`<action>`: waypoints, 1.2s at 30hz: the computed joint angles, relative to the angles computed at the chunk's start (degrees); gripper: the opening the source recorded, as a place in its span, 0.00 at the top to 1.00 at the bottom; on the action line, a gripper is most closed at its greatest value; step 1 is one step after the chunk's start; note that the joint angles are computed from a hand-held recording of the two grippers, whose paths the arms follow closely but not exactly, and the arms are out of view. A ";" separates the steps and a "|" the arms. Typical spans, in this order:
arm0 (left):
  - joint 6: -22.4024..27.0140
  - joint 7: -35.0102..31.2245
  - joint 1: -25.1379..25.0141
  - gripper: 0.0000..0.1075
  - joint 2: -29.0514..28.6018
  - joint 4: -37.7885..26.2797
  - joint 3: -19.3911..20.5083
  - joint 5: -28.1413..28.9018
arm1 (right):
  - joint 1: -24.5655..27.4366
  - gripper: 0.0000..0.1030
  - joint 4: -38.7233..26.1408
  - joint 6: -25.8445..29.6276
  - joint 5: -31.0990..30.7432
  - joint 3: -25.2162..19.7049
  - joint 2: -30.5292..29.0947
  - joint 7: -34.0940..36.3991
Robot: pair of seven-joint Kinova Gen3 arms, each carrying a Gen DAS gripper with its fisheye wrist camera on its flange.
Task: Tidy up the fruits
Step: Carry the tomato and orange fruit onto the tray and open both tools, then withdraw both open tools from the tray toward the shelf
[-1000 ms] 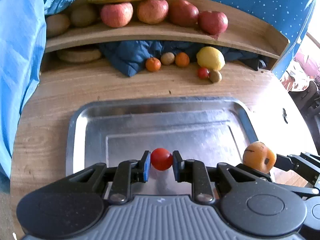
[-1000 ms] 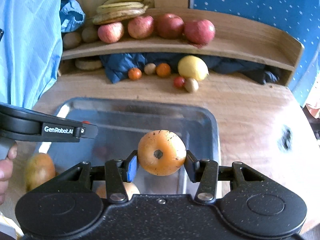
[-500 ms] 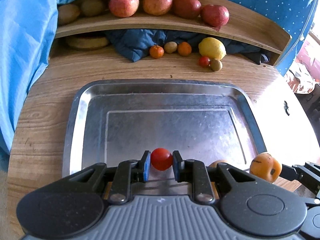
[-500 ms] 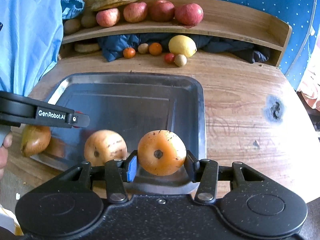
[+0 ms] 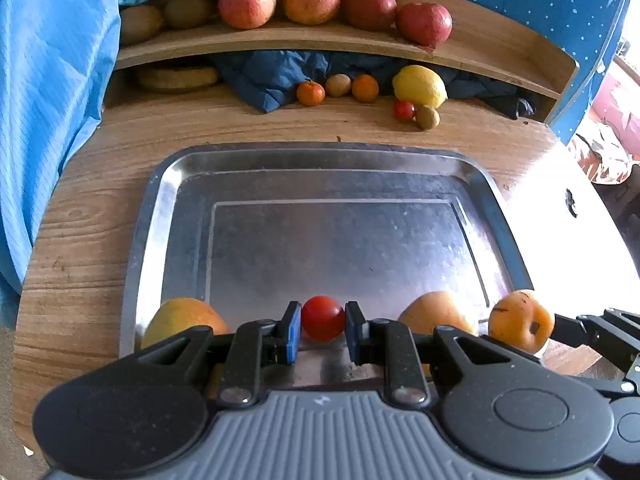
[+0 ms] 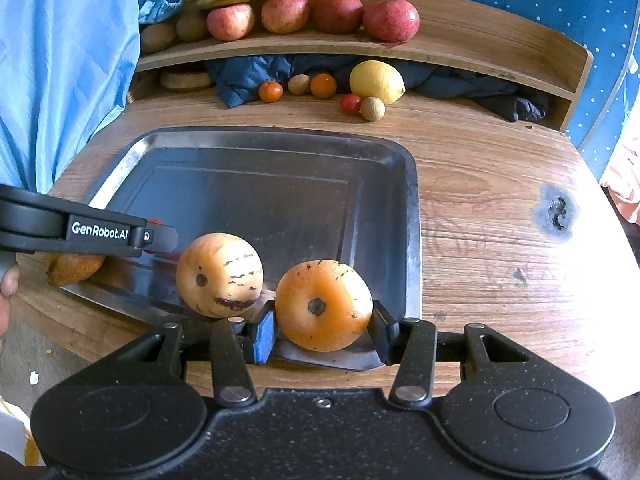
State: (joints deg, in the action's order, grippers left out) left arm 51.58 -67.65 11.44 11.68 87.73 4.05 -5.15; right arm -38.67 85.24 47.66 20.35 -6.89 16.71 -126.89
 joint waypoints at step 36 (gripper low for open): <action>12.26 -1.24 2.26 0.05 -4.10 -4.19 1.41 -5.44 | 3.05 0.03 3.11 -0.48 -1.95 -2.10 -6.15 0.69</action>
State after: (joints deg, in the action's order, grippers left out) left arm 63.84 -68.89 13.71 7.58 83.54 5.47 -10.59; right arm -35.63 88.36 47.19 18.40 -9.00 10.56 -126.20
